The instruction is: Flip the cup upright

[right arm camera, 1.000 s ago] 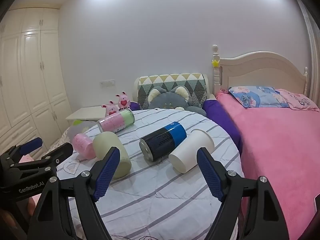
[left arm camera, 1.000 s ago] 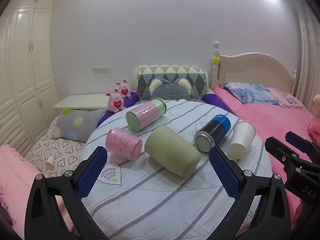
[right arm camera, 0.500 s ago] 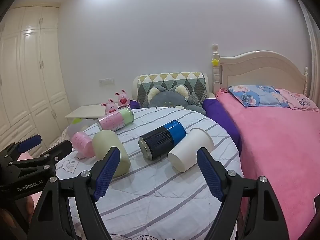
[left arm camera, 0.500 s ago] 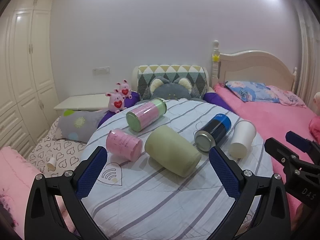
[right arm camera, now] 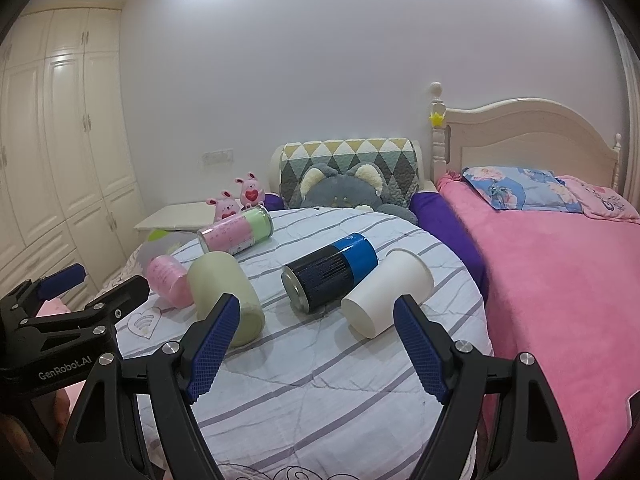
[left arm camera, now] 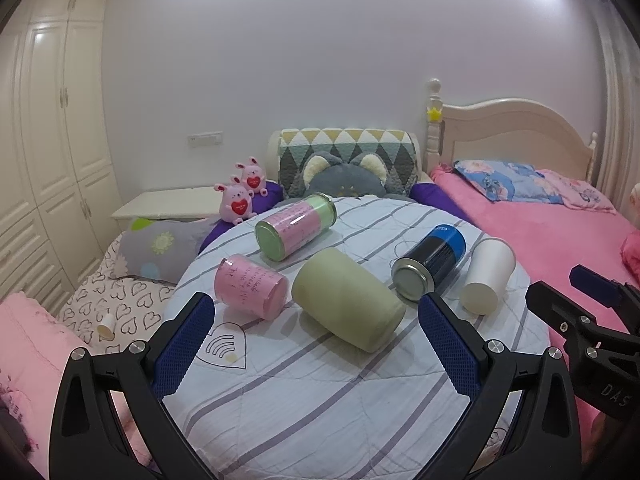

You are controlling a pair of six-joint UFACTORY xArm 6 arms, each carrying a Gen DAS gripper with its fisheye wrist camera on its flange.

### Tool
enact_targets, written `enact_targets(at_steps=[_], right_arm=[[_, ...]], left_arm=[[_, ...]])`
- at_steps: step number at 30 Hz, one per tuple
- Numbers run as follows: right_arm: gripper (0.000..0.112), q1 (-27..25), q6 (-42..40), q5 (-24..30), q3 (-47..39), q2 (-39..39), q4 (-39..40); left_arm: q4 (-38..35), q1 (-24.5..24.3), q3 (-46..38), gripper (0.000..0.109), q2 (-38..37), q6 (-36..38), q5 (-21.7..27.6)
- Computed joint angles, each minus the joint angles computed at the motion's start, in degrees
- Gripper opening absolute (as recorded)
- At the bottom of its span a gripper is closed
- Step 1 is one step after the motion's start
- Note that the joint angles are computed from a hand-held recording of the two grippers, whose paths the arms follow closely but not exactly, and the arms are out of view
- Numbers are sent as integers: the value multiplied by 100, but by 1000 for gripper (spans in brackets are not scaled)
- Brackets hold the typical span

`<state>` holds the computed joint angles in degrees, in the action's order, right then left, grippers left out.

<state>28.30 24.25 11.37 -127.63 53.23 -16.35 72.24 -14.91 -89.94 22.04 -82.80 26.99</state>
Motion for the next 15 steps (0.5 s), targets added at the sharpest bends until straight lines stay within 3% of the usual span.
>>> enact_targets(at_steps=[15], right_arm=[[80, 19, -342, 42, 17, -4, 337]], left_arm=[[-25, -45, -37, 103, -5, 45, 123]])
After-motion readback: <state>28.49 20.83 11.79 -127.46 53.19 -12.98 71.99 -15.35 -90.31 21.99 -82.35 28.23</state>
